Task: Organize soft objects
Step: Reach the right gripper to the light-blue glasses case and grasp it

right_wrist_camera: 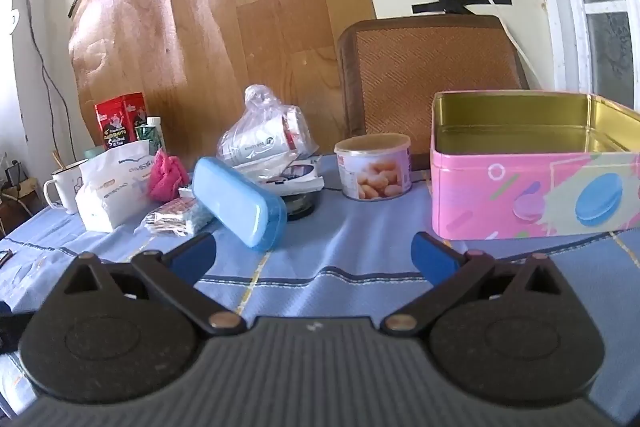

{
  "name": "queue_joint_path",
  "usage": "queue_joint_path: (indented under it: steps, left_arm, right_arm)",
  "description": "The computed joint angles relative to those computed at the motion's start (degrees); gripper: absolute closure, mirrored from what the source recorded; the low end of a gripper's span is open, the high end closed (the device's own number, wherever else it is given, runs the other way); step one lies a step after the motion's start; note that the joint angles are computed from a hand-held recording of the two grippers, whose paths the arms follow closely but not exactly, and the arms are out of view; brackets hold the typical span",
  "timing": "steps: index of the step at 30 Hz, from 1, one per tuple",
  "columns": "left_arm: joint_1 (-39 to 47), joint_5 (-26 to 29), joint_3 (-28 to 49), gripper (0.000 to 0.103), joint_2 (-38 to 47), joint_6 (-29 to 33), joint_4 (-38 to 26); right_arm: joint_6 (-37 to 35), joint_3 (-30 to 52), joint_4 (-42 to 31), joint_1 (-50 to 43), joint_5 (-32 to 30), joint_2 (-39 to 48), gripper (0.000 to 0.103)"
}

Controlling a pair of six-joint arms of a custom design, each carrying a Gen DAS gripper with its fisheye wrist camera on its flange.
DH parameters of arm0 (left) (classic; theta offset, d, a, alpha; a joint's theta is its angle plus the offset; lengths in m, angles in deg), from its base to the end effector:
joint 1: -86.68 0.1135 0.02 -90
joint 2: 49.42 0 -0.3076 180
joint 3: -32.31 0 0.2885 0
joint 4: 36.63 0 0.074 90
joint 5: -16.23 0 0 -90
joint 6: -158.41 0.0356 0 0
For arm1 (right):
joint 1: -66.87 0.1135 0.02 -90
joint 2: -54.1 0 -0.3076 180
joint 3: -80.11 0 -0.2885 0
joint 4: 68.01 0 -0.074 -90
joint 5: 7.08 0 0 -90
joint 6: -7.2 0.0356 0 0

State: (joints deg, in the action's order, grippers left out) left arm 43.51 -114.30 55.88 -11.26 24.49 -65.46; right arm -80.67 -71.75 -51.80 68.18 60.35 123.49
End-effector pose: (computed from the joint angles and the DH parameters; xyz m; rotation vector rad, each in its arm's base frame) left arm 0.1112 -0.0726 0.1614 -0.3466 2.0926 -0.0606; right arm 0.2251 0.0188 0.1660 -0.2376 1.9839 0.4332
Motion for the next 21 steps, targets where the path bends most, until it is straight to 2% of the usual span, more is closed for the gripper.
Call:
queue_joint_path:
  steps: [4,6,10,12,15,18,21]
  left_arm:
    - [-2.31,-1.03,-0.38,0.0,0.29,1.24,1.4]
    - [-1.55,0.7,-0.66,0.0,0.37,2.47,2.37]
    - [2.85,4.99,-1.72,0.0,-1.41,5.25,4.3]
    - [6.16,7.04,-2.0,0.0,-2.44,6.96,5.09]
    - [11.48,8.93,-1.78,0.0,-1.32,10.12,6.47]
    - [14.88,7.83,-1.24,0.0,1.56,13.3,8.16]
    - [21.66,13.96,-1.1,0.001,1.79,17.45,10.15]
  right_arm:
    - [-1.9,-1.03,0.31,-0.93,-0.93,-1.42,0.0]
    - [-2.05,-1.28,0.53,-0.97,-1.03,-1.74,0.0]
    - [-1.02,-0.8,1.26,0.74,0.54,-0.47,0.0]
    - [-3.24,-1.33,3.9,-0.74,-0.78,0.16,0.0]
    - [-1.85,-0.73,-0.41,-0.04,-0.93,-0.98,0.001]
    - [-2.79,-0.7,-0.26,0.25,-1.18,-0.85,0.007]
    - [-3.68,-0.86,1.52,1.39,-0.49,-0.08,0.021]
